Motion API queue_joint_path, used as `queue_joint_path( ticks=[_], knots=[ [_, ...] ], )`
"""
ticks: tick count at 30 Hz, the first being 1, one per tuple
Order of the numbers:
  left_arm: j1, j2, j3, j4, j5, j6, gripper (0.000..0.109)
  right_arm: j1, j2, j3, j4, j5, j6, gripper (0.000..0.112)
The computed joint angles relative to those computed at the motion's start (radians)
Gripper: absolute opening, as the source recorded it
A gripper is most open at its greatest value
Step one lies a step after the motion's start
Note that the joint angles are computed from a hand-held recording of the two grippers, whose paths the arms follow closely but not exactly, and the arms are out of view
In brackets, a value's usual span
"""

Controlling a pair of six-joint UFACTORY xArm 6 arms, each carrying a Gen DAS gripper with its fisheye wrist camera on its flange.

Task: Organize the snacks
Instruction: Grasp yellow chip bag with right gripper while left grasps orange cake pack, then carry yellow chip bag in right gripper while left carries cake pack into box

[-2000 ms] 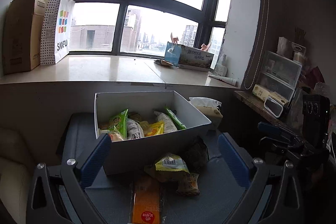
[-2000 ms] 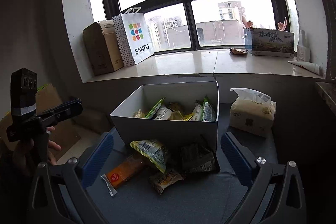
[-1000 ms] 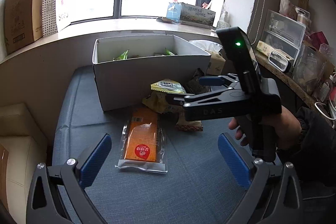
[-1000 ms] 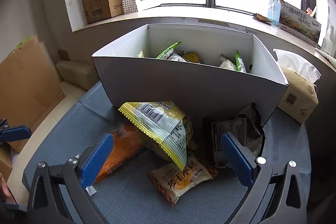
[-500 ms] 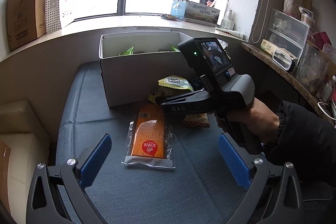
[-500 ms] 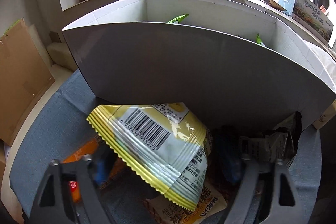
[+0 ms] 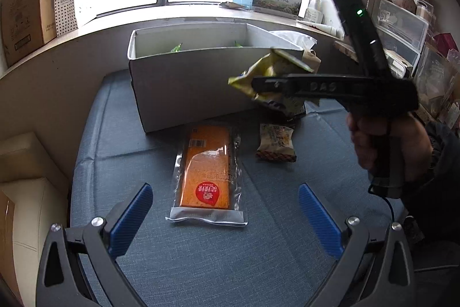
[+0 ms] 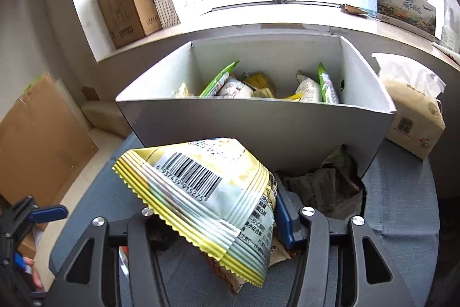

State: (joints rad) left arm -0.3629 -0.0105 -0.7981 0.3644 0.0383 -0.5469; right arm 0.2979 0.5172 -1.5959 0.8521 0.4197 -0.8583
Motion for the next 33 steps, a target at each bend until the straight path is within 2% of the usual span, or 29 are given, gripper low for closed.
queue_joint_path(
  ticks=[2,5,6,12,16,19,25,28,29,31,33],
  knots=[
    [-0.004,0.039,-0.038,-0.045,0.026,0.059,0.103,-0.023,-0.064,0.048,0.121,0.028,-0.080,0.058],
    [-0.023,0.121,-0.119,-0.275,0.071,0.293,0.103,-0.051,-0.167,0.142,0.232,0.035,-0.168,0.058],
    [-0.023,0.154,-0.157,-0.308,0.102,0.335,0.103,-0.060,-0.199,0.173,0.256,0.038,-0.188,0.058],
    [-0.010,0.331,-0.368,-0.223,0.255,0.271,0.103,-0.091,-0.346,0.342,0.354,0.012,-0.275,0.058],
    [-0.016,0.400,-0.444,-0.287,0.298,0.311,0.103,-0.109,-0.396,0.413,0.395,0.006,-0.296,0.058],
    [-0.013,0.424,-0.471,-0.188,0.312,0.231,0.103,-0.124,-0.415,0.439,0.416,0.016,-0.309,0.058],
    [-0.015,0.416,-0.474,-0.173,0.330,0.215,0.102,-0.121,-0.426,0.459,0.430,0.000,-0.327,0.058],
    [-0.010,0.369,-0.427,-0.139,0.290,0.211,0.058,-0.115,-0.426,0.462,0.422,-0.003,-0.325,0.058],
    [-0.012,0.350,-0.407,-0.153,0.290,0.230,0.058,-0.113,-0.427,0.463,0.420,-0.002,-0.327,0.058],
    [-0.017,0.303,-0.336,-0.278,0.220,0.333,0.058,-0.112,-0.426,0.462,0.419,0.001,-0.327,0.058],
    [-0.016,0.248,-0.269,-0.289,0.172,0.332,0.058,-0.112,-0.420,0.457,0.411,0.000,-0.323,0.058]
  ],
)
